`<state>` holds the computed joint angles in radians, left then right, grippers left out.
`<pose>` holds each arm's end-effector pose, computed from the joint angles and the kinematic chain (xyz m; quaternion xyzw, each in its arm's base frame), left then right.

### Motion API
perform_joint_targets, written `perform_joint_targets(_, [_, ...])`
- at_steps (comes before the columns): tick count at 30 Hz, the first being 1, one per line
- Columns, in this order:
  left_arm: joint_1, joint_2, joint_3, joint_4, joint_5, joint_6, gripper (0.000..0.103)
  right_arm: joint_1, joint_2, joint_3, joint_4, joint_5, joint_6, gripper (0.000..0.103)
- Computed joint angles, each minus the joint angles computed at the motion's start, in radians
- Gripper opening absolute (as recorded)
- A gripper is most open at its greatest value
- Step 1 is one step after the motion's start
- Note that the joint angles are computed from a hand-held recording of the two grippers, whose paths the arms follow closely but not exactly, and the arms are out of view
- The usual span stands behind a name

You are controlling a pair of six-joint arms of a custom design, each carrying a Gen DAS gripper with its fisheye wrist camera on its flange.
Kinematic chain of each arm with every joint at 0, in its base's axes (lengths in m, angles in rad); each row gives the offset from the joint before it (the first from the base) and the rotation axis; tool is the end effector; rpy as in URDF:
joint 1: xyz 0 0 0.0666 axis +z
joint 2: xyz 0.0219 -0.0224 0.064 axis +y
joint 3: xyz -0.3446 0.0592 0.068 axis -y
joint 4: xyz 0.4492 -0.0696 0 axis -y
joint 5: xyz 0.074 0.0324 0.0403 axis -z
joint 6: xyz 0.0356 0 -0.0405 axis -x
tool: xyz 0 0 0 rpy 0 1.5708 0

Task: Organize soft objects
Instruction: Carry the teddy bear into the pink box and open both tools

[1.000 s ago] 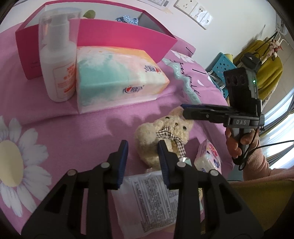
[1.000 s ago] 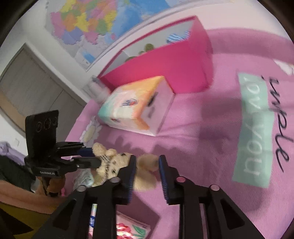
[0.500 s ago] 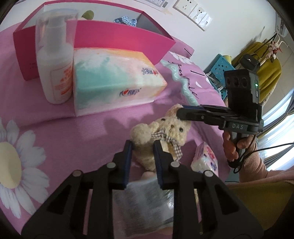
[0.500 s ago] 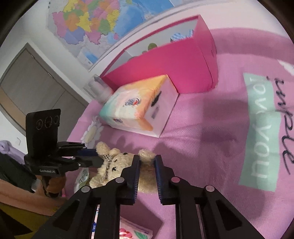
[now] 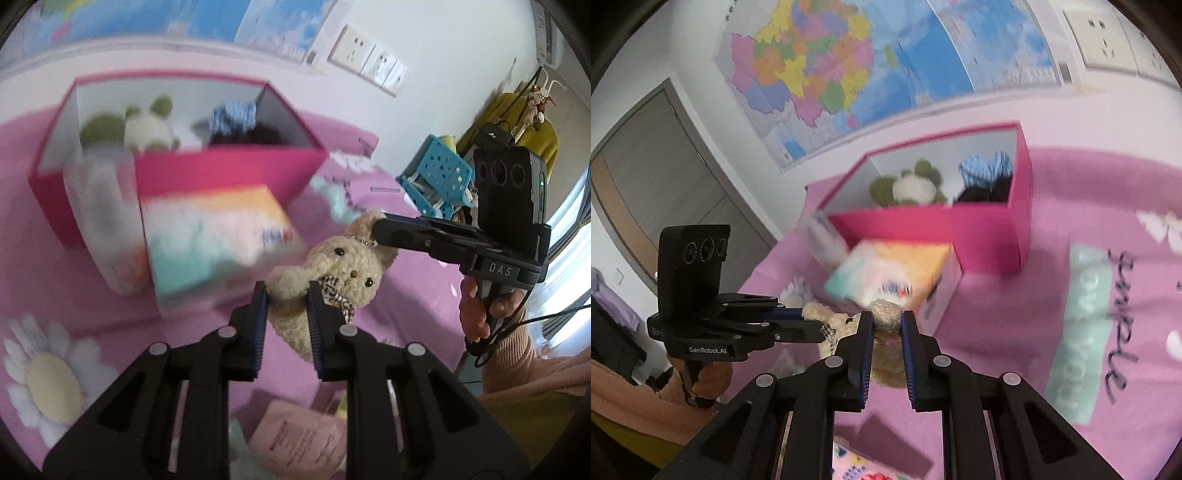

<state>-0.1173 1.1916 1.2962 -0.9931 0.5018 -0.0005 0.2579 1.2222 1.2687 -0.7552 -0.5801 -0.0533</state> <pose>0.4652 -0.0725 0.4410 0.1367 0.9064 -0.2525 0.3099 0.4742 0.1449 0.4309 -0.2078 0.8538 0.3187 0.3553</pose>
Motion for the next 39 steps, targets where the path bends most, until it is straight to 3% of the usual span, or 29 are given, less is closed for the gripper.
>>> perform_joint_targets(9, [0.017,0.087,0.163,0.03,-0.072,-0.007,0.023,0.005,0.081,0.137,0.067,0.023,-0.02,0.014])
perform_joint_targets(18, [0.038,0.214,0.321,0.022,-0.125,0.033,0.023,0.014,0.209,0.283,0.088,0.034,-0.05,0.014])
perform_joint_targets(39, [0.032,0.43,0.529,-0.099,-0.269,0.06,0.023,0.039,0.424,0.5,-0.021,0.152,-0.068,0.017])
